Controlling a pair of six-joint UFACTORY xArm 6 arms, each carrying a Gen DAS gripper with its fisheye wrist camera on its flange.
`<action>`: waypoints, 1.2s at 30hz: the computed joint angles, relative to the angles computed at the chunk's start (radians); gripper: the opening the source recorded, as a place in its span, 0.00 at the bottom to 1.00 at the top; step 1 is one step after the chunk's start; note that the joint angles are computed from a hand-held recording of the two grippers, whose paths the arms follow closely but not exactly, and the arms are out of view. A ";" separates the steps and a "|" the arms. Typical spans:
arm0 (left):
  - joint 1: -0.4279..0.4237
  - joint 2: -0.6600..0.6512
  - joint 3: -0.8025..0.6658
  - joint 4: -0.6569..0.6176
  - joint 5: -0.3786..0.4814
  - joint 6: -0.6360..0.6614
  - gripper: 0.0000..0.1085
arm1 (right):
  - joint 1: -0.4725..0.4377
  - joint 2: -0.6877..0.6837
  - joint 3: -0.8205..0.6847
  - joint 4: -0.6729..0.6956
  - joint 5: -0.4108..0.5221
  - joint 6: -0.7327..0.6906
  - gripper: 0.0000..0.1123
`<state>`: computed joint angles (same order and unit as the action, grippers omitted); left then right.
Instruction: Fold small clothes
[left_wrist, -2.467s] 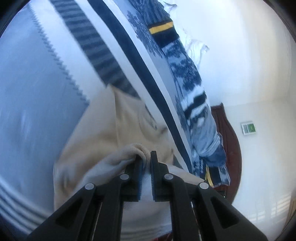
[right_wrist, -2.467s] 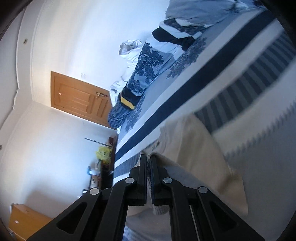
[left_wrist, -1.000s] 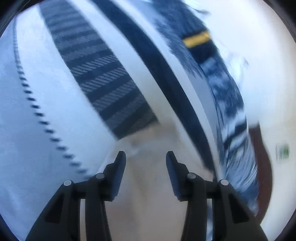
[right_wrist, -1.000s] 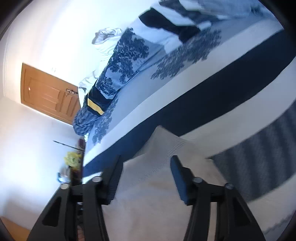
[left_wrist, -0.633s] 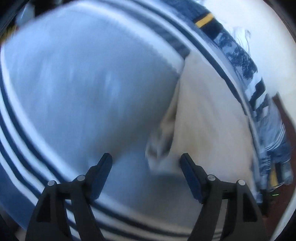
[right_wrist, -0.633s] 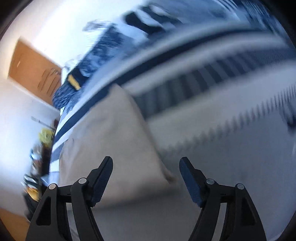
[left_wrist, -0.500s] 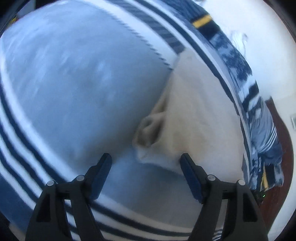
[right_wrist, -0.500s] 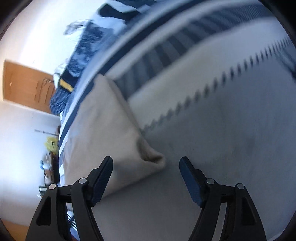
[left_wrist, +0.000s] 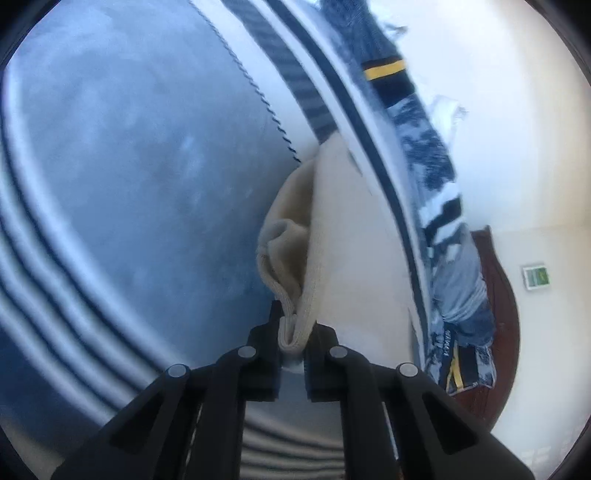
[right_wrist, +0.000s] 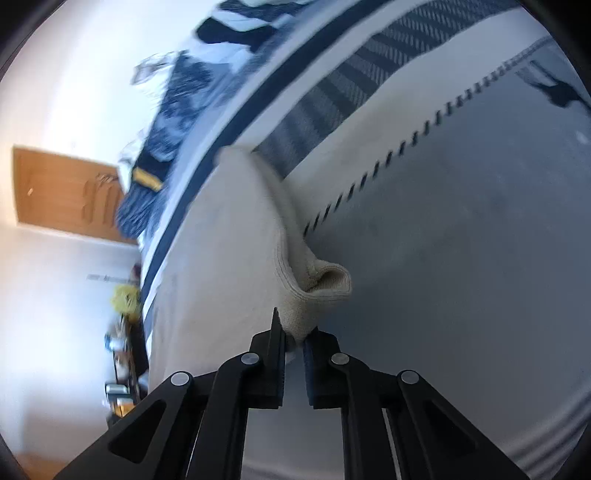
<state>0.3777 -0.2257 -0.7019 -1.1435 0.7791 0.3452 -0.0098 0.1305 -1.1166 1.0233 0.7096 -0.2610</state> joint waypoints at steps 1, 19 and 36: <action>0.021 -0.080 0.062 0.017 0.012 -0.005 0.07 | -0.004 -0.085 0.083 -0.004 0.009 -0.014 0.07; 0.022 -0.513 0.414 0.306 0.014 -0.195 0.09 | -0.200 -0.912 0.857 -0.038 0.062 -0.087 0.04; 0.114 -0.481 0.451 0.119 0.075 0.037 0.46 | 0.085 -0.559 0.669 -0.060 -0.179 0.020 0.65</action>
